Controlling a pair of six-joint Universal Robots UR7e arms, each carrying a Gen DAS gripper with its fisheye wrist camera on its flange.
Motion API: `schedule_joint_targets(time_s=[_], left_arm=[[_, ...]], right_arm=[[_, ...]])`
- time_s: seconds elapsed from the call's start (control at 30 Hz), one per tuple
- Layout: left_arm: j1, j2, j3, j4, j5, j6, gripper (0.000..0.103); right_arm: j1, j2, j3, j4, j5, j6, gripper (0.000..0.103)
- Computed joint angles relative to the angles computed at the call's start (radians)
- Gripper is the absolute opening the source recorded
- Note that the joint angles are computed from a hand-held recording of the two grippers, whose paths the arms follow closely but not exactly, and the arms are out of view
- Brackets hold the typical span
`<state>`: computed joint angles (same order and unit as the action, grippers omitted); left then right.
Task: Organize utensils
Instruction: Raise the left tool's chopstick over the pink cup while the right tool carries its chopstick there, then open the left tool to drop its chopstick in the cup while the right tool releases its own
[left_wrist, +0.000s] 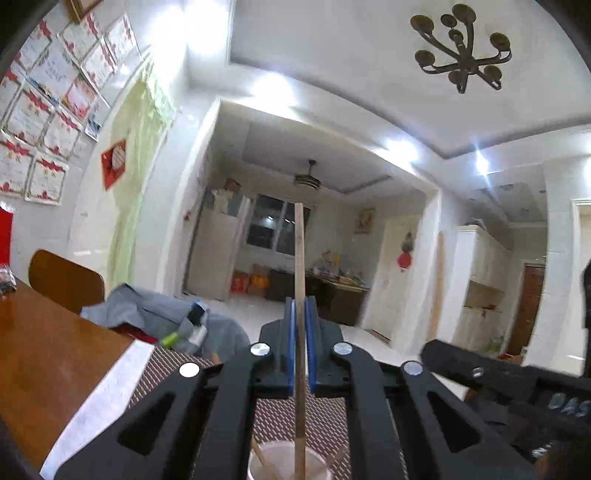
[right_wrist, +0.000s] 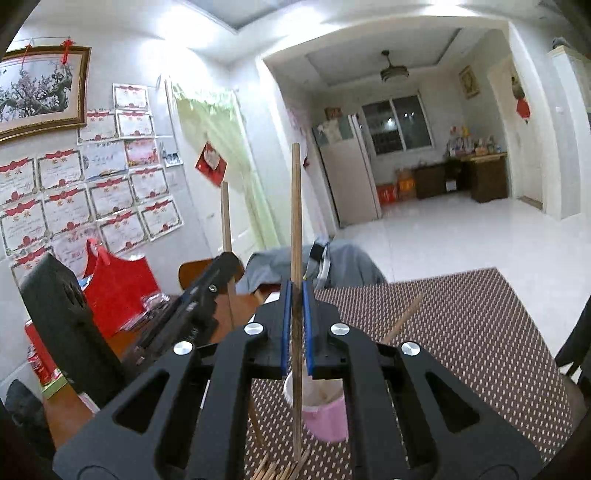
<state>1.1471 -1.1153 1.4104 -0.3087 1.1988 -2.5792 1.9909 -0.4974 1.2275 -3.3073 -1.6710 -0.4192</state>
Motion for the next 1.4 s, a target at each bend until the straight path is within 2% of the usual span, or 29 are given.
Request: schedule_joint_targets(time_s=[0.13,0.27,0.5,0.63,0.77,0.93,0.97,1.0,1.07,1.33,1.4], left_arm=[[0.019,0.05,-0.063,-0.032,0.008,-0.027,0.006],[0.038,0.09,-0.097,-0.087,0.014,-0.006,0.006],[0.049,0.114,-0.083,-0.187,0.003,0.054,0.006],[0.054,0.119,-0.082,-0.158,-0.014,0.057,0.006],[0.051,0.115,-0.097,-0.057,-0.054,0.04,0.006],[0.032,0.09,-0.067,-0.012,-0.112,0.093,0.006],[0.029,0.086,-0.066,0.005,-0.121,0.091,0.008],[0.025,0.079,-0.064,0.024,-0.132,0.085,0.017],[0.021,0.059,-0.039,0.025,-0.135,0.086,0.027],[-0.005,-0.002,0.032,0.024,-0.168,0.11,0.032],[-0.009,-0.01,0.038,0.028,-0.173,0.111,0.038]], right_arm=[[0.0,0.048,-0.067,-0.05,0.0,-0.026,0.006],[-0.009,0.085,-0.115,-0.108,0.006,-0.04,0.006],[-0.023,0.142,-0.178,-0.138,0.017,-0.047,0.006],[-0.024,0.152,-0.181,-0.116,0.005,-0.03,0.006],[-0.024,0.146,-0.155,-0.118,-0.002,-0.032,0.006],[-0.025,0.139,-0.115,-0.135,-0.022,-0.037,0.006],[-0.026,0.135,-0.105,-0.139,-0.023,-0.038,0.006],[-0.026,0.133,-0.094,-0.145,-0.028,-0.039,0.006],[-0.026,0.127,-0.076,-0.152,-0.032,-0.043,0.006],[-0.022,0.113,-0.035,-0.17,-0.056,-0.038,0.007],[-0.021,0.11,-0.028,-0.169,-0.062,-0.036,0.007]])
